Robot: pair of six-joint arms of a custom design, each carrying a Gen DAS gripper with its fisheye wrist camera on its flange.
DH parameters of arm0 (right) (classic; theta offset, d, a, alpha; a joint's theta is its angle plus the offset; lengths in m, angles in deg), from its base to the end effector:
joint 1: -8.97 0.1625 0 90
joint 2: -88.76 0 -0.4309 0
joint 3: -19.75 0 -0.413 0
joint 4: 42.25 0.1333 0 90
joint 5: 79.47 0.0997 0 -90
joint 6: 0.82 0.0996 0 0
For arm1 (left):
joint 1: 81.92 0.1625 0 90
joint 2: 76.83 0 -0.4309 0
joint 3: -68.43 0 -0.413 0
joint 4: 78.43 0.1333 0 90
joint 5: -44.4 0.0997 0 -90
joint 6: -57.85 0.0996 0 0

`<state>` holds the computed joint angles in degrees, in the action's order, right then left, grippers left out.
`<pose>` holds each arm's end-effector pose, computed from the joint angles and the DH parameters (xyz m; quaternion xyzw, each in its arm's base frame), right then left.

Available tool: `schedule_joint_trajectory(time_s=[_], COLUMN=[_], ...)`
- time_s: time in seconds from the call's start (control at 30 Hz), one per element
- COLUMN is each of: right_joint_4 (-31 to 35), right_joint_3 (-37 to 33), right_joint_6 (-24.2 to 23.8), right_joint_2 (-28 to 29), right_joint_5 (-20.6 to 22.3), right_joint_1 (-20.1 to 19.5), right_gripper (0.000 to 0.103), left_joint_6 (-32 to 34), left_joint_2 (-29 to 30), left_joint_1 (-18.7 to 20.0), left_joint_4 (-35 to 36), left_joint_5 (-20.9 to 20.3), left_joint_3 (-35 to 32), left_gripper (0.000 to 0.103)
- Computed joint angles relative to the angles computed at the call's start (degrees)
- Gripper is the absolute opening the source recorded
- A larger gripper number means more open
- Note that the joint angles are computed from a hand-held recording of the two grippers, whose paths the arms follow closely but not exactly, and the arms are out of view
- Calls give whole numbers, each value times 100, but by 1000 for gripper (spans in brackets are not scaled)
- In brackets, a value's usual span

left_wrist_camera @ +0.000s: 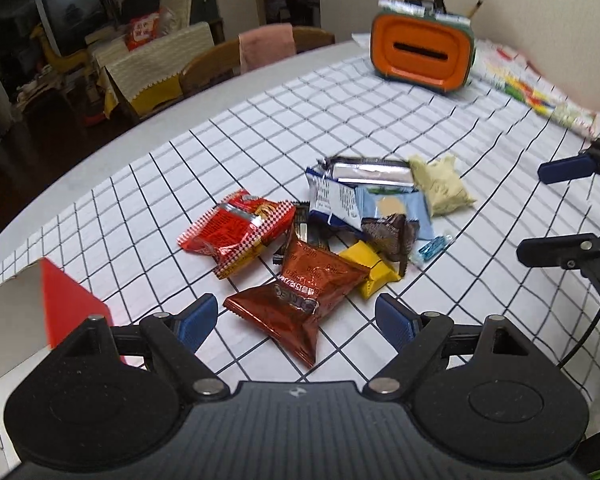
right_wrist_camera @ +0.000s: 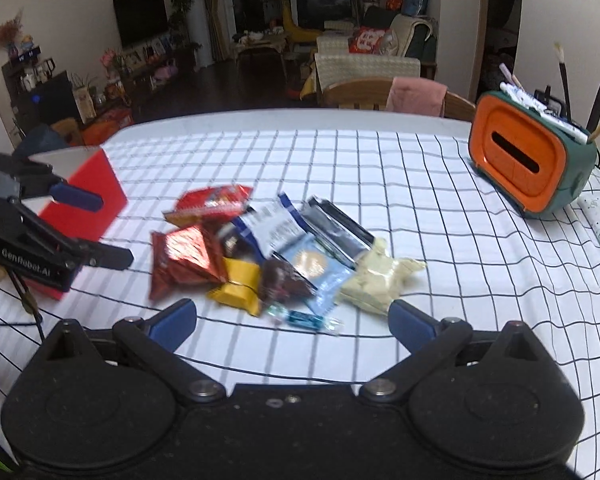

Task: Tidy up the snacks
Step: 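Move both tools back over the snack pile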

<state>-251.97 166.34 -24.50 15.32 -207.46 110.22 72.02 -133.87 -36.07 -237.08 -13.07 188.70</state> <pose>0.1424 -0.3470 0.1987 0.1379 -0.8671 0.3392 0.3377 -0.2334 -0.5087 0.0811 0.4557 0.8438 -0.1162 0.2585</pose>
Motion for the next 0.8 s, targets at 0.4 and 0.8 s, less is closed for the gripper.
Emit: schedule_joint_trajectory(time_s=[0.4,0.8], right_joint_4=[-54,365], right_joint_3=[-358,-847], right_joint_6=[-641,-305], right_joint_2=[-26,259], right_joint_5=[424,675], right_joint_1=[-1028,-1512], right_gripper=[99,92], left_joint_6=[-506,38], left_joint_2=[771,1059], left_joint_1=[-179,182], left_joint_4=[-115,381], left_joint_5=[189,308], left_joint_3=[-296,-751], left_gripper=[86,86])
